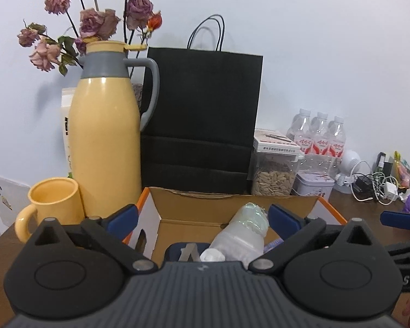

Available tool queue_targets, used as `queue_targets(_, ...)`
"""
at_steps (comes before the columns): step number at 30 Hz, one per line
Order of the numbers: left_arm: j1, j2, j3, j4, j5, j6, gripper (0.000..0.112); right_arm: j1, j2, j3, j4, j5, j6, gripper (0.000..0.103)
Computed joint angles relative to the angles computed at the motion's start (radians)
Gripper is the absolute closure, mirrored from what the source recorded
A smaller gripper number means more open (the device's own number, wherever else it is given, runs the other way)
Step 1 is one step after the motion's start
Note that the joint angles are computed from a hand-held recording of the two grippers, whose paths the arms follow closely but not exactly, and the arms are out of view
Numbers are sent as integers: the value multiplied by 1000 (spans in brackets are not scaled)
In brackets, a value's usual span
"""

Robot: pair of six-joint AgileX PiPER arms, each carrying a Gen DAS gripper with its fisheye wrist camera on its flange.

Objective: Organize objects

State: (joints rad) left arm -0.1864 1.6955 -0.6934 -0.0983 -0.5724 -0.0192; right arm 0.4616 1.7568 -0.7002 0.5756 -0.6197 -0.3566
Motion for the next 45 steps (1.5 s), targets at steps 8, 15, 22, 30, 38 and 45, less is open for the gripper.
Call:
queue_targets(8,19,-186,191,34,41,-22,9,93,-163,157,146,-12,-61,0)
queue_targets(15,15,-360,359,3,115,30,9,244,-313,305,372,-30,-149,0)
queue_targets(22,-13,-525,479,-97,193,140,9,436,-408,386,626,-75,-260,0)
queue_targets(30,-73,-640,557,-288,252,308,9,574,-449,433,769,-126,-284,0)
queue_targets(38,-122,-712,585,-483,274,472,9,642,-492,447,858,-169,-331,0)
queue_targets(45,-109,-733,586,-465,294,464,9,656,-495,450,872,-177,-335,0)
